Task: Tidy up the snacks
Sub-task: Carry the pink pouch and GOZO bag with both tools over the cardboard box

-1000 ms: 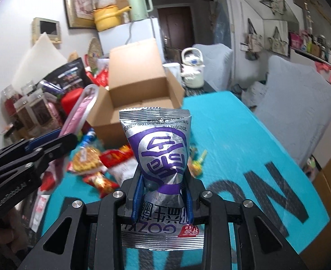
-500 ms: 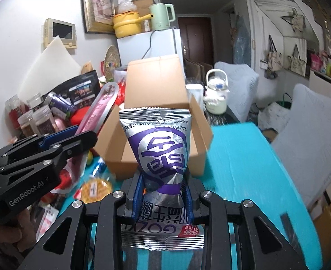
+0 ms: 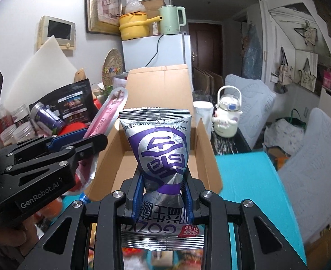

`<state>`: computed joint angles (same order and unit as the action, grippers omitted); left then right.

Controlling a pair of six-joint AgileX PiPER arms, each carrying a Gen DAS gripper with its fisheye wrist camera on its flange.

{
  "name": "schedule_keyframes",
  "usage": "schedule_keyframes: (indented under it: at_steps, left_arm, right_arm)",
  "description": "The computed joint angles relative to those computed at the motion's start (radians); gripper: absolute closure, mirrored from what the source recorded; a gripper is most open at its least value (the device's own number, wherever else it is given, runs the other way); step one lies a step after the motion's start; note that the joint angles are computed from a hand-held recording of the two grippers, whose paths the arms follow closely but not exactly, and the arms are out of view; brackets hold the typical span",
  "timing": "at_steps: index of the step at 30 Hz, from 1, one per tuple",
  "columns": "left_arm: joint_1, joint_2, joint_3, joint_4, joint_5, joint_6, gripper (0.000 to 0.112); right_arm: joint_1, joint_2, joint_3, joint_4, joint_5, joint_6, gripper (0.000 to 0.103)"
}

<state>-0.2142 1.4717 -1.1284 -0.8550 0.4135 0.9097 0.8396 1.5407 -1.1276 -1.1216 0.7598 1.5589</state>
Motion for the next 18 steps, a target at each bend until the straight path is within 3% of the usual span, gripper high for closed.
schedule_keyframes:
  at_steps: [7, 18]
  left_arm:
    - [-0.021, 0.157, -0.167, 0.166, -0.028, -0.183, 0.085]
    - [-0.039, 0.374, -0.413, 0.457, -0.009, -0.487, 0.084]
  right_arm:
    - [-0.134, 0.08, -0.084, 0.035, -0.112, -0.113, 0.073]
    - [-0.273, 0.235, -0.252, 0.18, -0.198, -0.33, 0.073]
